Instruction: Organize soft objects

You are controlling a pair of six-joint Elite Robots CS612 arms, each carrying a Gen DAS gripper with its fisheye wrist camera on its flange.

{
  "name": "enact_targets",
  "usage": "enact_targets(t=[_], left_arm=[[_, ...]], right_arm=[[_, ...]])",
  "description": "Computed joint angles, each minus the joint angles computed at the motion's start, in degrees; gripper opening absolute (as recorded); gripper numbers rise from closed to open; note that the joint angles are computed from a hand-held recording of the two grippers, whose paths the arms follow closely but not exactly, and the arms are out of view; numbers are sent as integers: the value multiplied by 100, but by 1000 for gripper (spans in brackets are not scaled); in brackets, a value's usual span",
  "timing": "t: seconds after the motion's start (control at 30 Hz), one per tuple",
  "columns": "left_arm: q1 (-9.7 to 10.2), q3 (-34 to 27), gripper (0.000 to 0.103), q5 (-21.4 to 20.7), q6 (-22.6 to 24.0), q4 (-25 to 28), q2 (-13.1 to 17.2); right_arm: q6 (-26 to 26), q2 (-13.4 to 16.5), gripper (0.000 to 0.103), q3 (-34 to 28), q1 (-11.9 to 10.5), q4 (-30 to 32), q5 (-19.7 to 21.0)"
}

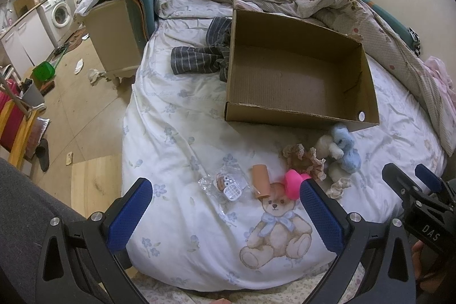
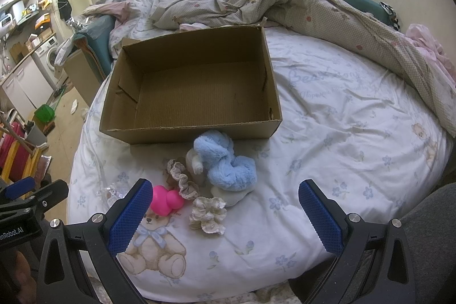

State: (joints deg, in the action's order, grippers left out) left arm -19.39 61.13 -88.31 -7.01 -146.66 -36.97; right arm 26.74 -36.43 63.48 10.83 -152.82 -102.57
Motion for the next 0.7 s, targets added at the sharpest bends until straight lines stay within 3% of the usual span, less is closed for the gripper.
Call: enact_targets(t=[0.7], left_arm=[[-3,30,103,25,-1,-23,4]], right_arm=[[6,7,103,-20,5,20,1]])
